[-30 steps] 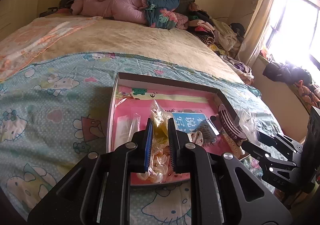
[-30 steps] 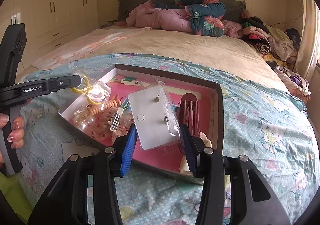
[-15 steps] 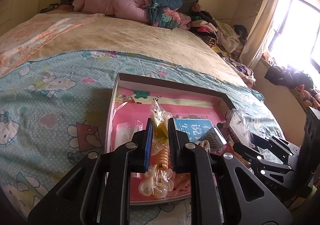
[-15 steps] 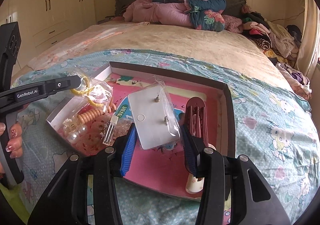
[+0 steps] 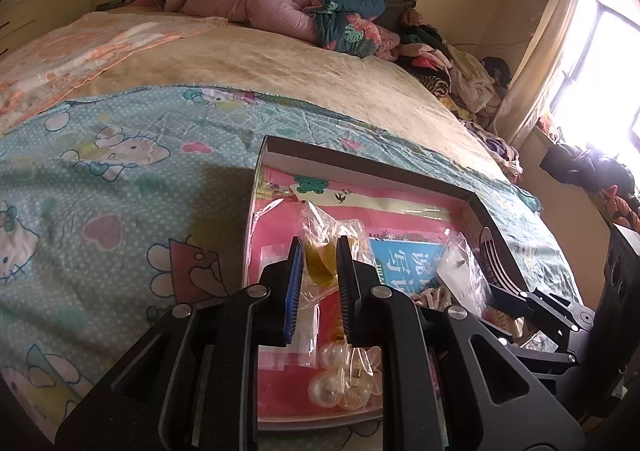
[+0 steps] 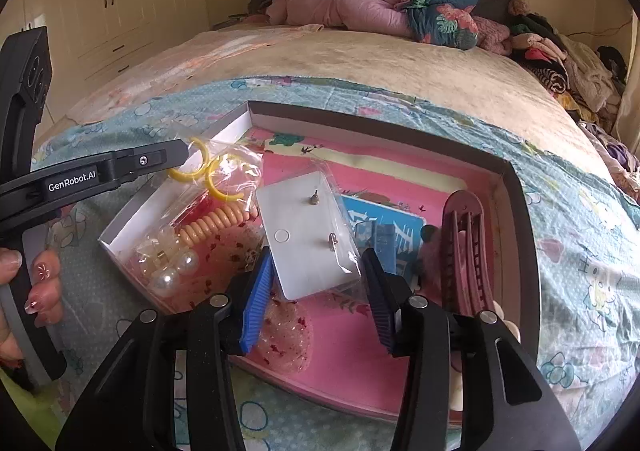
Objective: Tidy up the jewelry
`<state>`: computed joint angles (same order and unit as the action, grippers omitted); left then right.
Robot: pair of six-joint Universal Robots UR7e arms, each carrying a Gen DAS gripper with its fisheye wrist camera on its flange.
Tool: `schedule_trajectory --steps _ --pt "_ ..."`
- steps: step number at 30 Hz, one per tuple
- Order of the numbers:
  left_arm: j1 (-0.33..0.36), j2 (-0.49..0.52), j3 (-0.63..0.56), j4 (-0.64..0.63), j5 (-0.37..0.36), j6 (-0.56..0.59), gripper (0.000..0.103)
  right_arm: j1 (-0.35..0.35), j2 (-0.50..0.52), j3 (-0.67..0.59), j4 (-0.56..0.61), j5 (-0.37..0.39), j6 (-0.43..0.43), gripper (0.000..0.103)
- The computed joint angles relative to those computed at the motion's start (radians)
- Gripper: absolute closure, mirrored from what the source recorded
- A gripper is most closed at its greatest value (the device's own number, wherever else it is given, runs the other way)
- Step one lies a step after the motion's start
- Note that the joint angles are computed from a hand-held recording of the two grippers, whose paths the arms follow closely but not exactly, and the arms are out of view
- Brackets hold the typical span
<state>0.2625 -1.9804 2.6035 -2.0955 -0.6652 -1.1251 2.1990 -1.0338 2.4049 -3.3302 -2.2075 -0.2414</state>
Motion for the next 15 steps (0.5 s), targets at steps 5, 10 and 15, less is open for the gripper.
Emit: schedule_trajectory --steps 5,10,15 --pt "-0.022 -0.017 -0.001 0.074 -0.006 -0.042 0.092 0.005 -0.018 0.021 0.004 0.012 0.018 0.050" --pt "-0.082 -0.052 -0.002 0.210 -0.009 -0.129 0.080 0.015 -0.061 0.077 -0.040 0.003 0.038 0.044" --pt "-0.179 -0.094 -0.010 0.393 -0.018 -0.259 0.072 0.031 -0.118 0.146 -0.089 -0.019 0.055 0.037"
